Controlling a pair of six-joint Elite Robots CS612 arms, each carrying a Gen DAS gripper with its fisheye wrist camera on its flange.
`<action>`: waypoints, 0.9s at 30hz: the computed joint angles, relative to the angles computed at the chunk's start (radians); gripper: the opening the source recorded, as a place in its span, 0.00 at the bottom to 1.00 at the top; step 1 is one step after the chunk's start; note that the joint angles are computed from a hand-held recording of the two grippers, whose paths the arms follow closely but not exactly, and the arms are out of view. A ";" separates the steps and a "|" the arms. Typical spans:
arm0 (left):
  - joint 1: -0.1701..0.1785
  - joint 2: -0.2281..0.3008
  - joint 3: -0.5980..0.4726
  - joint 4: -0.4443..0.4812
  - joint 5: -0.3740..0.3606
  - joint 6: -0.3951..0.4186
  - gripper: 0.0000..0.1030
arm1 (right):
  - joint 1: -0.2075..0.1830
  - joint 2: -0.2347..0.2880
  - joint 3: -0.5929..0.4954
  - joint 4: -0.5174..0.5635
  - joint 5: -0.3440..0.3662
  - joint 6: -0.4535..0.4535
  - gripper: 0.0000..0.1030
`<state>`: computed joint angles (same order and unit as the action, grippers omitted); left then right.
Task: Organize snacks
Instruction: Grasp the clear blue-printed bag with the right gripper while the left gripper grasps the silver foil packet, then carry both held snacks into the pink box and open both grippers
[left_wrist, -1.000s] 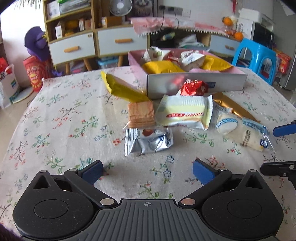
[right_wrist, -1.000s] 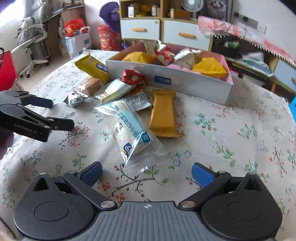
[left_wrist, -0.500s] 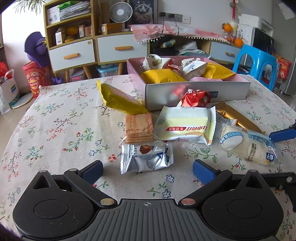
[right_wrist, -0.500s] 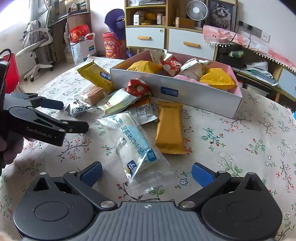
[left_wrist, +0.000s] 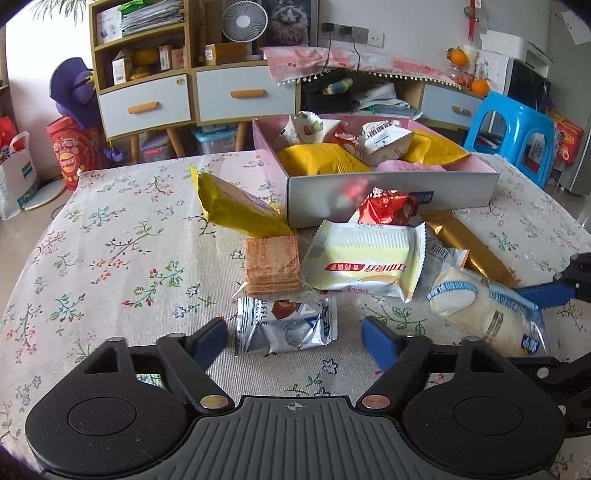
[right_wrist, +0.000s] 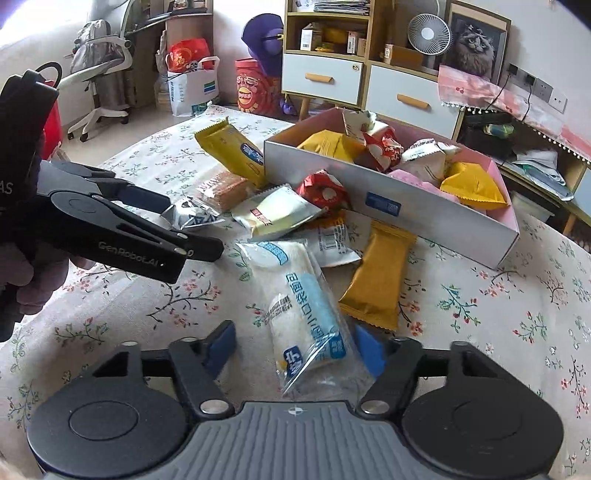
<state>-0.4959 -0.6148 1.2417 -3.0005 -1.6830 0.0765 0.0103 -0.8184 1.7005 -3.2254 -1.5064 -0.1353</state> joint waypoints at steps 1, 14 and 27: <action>0.000 0.000 -0.001 0.000 0.000 -0.003 0.67 | 0.000 0.000 -0.002 0.000 0.002 0.001 0.46; 0.000 -0.008 -0.001 0.020 -0.019 -0.002 0.38 | 0.009 0.000 -0.024 0.029 0.043 0.010 0.12; 0.006 -0.021 0.004 0.028 -0.081 -0.009 0.36 | -0.003 -0.019 -0.024 0.062 0.073 0.099 0.09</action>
<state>-0.4901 -0.6363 1.2455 -2.9723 -1.7636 0.0679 0.0075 -0.8372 1.6768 -3.1630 -1.4336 -0.0367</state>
